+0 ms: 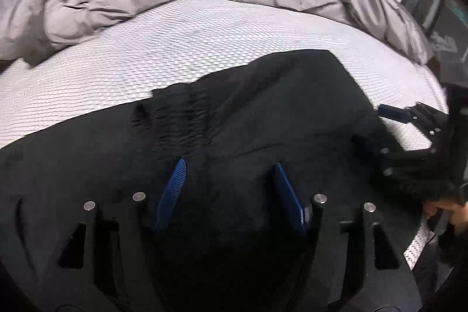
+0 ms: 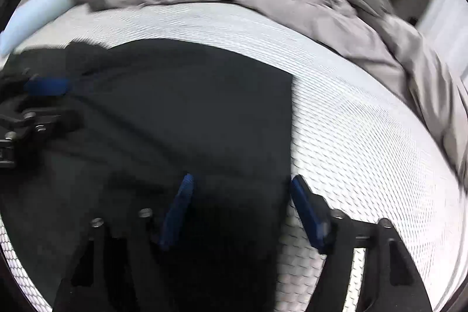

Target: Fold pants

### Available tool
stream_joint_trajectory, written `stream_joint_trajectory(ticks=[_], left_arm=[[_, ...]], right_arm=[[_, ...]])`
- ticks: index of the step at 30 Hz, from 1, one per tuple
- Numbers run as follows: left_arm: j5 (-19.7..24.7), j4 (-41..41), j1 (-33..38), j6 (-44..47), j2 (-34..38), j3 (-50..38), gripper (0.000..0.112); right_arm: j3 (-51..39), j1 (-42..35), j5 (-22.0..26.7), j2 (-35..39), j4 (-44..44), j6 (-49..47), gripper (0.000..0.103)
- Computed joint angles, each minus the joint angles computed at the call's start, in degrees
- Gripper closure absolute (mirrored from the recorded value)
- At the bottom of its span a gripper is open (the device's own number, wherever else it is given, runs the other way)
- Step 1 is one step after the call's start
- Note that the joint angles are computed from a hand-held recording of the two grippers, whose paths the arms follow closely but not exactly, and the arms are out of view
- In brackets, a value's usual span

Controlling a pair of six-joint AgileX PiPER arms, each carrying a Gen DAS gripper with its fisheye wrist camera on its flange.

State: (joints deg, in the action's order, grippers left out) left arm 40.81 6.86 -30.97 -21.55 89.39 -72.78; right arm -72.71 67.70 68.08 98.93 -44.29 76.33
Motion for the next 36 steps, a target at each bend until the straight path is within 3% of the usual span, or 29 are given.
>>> stream_joint_trajectory(ticks=[4,6,8,10,12,14,17,19,23,26,29,32,36], left_arm=[[-3.55,4.78,-1.67,-6.41,-8.74,5.45,0.053],[-5.08,5.3,-2.19,-6.55,-9.05,4.52,0.053],[-5.34,3.01,-1.77,-3.51,-5.32,0.71,0.053],[-3.95,-4.38,0.68,2.15,0.3,-3.98,0.053],[-1.48,-11.37,3.77,7.45,5.51,-7.55,0.064],[-1.98,-14.64,6.15,9.83,7.31,-7.43,0.076],[-1.98,-20.79,8.76,15.64,5.57,-5.59,0.078],[-1.05,-17.75,8.14,13.82,3.83,-4.54,0.078],[0.15,-8.15,3.56,6.68,-5.04,1.85,0.075],[-1.78,-4.31,-1.89,3.57,-12.81,9.37,0.052],[-0.59,-1.07,-7.77,1.91,-13.68,11.73,0.048],[3.11,10.16,-13.73,-7.16,-12.6,13.57,0.048],[2.46,8.6,-13.32,-6.33,-15.69,15.75,0.048]], right_arm=[[1.47,2.1,-1.42,-3.37,-0.69,1.8,0.038],[0.9,3.94,-4.61,-4.72,-2.53,3.6,0.038],[-2.06,2.87,-7.86,-2.96,-2.18,1.39,0.038],[-6.05,0.7,-9.79,0.37,-0.78,-0.9,0.038],[-8.31,-2.24,-12.34,3.83,3.0,-3.14,0.038],[-13.35,-4.61,-10.15,8.89,5.98,-7.29,0.04],[-15.59,-5.52,-1.96,10.21,2.97,-6.82,0.04],[-11.77,-6.8,-1.06,7.11,3.33,-3.73,0.04],[-3.65,-4.13,-3.73,-1.13,0.74,2.43,0.04],[0.97,0.87,-4.93,-6.8,-0.77,4.49,0.04],[7.28,5.12,-7.85,-11.21,2.35,4.84,0.04],[11.71,4.31,-12.02,-12.13,11.43,-3.88,0.038],[21.21,10.71,-14.07,-21.95,10.31,-0.21,0.037]])
